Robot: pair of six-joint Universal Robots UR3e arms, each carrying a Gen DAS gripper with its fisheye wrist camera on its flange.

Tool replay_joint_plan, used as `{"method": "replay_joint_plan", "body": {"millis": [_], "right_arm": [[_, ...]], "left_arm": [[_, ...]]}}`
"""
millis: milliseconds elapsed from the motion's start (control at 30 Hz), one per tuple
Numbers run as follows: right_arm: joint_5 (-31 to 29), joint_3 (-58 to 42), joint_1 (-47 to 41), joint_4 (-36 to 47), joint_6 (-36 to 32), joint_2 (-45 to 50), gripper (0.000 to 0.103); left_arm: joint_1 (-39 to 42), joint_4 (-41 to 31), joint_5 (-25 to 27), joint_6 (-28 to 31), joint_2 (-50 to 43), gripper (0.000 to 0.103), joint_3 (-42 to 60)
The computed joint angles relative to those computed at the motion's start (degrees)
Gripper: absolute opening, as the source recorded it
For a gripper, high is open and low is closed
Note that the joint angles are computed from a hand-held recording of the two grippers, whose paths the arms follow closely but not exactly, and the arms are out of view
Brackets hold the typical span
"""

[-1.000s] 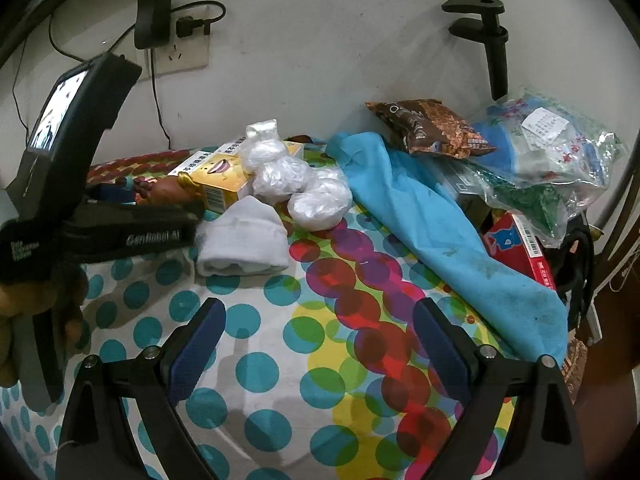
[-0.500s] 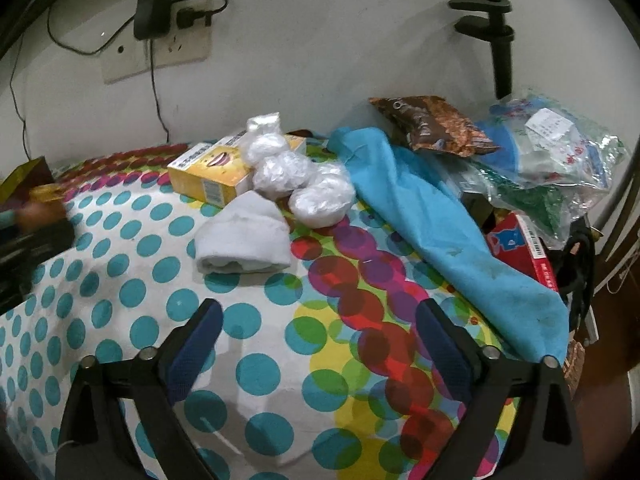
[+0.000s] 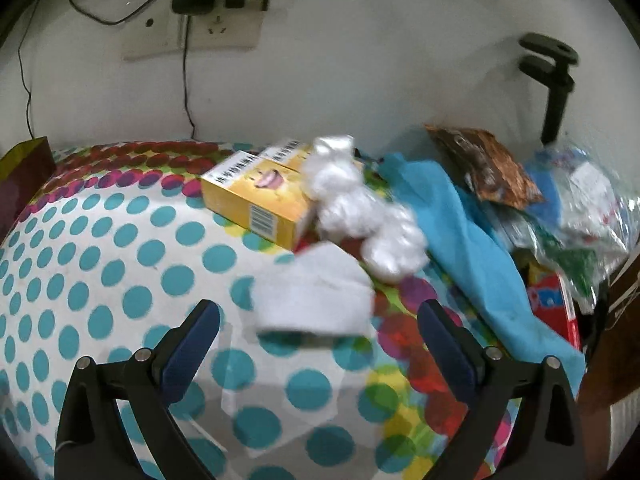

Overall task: Organize objects
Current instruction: 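Grasp the brown toy figure with the left gripper while the right grasps the white knit cap, then drop the brown toy figure into the gold tin with the left gripper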

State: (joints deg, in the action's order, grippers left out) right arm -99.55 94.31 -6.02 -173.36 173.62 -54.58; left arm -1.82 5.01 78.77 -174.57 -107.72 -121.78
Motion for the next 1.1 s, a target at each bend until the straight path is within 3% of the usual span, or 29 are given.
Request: {"method": "replay_joint_plan", "body": {"millis": [100,333,400,433,733,1000,1100], "right_arm": [[-2.2,-5.5,1.3,5.9,0.4,3.2,0.086],[1.5,-6.4,-1.0,8.8,3.1,2.7,0.084],[2.9,-5.1,-1.5,8.4,2.9,1.9,0.072],[3.6,-4.0,-1.7,7.4,2.4,1.2,0.059],[0.6,9.5,1.7,-10.7,-2.2,-4.4,0.057],[0.8,11.0,4.0,-13.2,-1.0,-4.6,0.058],[-0.1,10.6,5.6,-13.7,-1.1,-3.9,0.058]], "left_arm": [[1.9,1.4,-1.5,0.2,1.1,0.062,-1.9],[3.2,4.4,-2.9,0.4,0.9,0.062,-3.5],[2.8,4.5,-2.5,-0.1,0.5,0.062,-3.3],[2.3,4.3,-2.1,-0.1,0.3,0.062,-3.0],[1.4,5.3,0.4,-0.8,3.0,0.062,-4.3],[8.9,0.7,3.0,-0.5,5.6,0.062,0.3],[10.6,-1.5,6.6,0.8,3.2,0.062,5.6]]}}
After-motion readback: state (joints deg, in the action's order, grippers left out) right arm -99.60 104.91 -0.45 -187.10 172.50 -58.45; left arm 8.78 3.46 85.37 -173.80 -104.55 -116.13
